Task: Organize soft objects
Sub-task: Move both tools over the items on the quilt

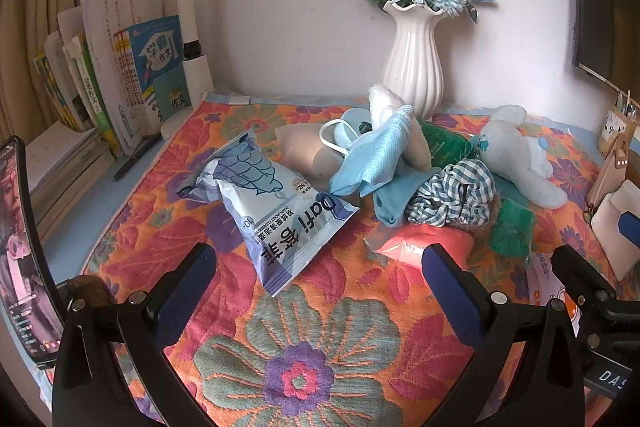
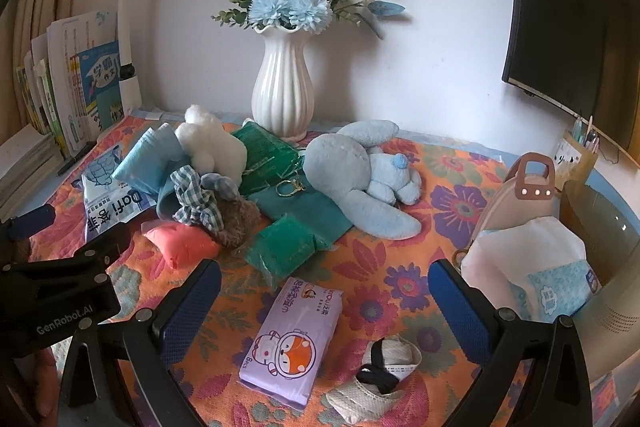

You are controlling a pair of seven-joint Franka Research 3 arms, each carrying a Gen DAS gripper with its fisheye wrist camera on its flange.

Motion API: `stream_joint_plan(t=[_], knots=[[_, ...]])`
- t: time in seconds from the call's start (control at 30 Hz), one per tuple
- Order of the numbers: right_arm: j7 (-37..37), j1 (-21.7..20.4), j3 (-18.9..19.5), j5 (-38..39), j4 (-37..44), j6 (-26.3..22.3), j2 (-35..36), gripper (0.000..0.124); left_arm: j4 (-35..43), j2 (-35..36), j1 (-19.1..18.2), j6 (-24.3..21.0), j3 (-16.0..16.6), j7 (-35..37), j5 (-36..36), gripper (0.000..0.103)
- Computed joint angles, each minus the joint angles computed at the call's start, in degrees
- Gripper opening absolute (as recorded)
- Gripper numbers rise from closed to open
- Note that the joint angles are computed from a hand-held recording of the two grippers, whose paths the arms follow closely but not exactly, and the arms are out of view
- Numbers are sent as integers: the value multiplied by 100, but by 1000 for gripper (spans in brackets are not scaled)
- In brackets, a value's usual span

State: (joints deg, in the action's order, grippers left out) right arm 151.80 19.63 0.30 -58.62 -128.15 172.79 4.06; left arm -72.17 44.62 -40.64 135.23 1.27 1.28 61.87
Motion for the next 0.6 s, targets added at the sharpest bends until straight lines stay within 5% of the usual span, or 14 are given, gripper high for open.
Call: stream_joint_plan(t=[0.13,0.3,0.6], knots=[[-166,-42,-336,-98,383,331,445,103,28,18,2,-11,-2,30,-32,102],[764,383,-967,-1069,661,551,749,103,66,37,-5,-33,2,53,-57,102],[704,688,-1044,-578,1412,389,1403,103,-269,-177,-46,126,104,-474,190,102]])
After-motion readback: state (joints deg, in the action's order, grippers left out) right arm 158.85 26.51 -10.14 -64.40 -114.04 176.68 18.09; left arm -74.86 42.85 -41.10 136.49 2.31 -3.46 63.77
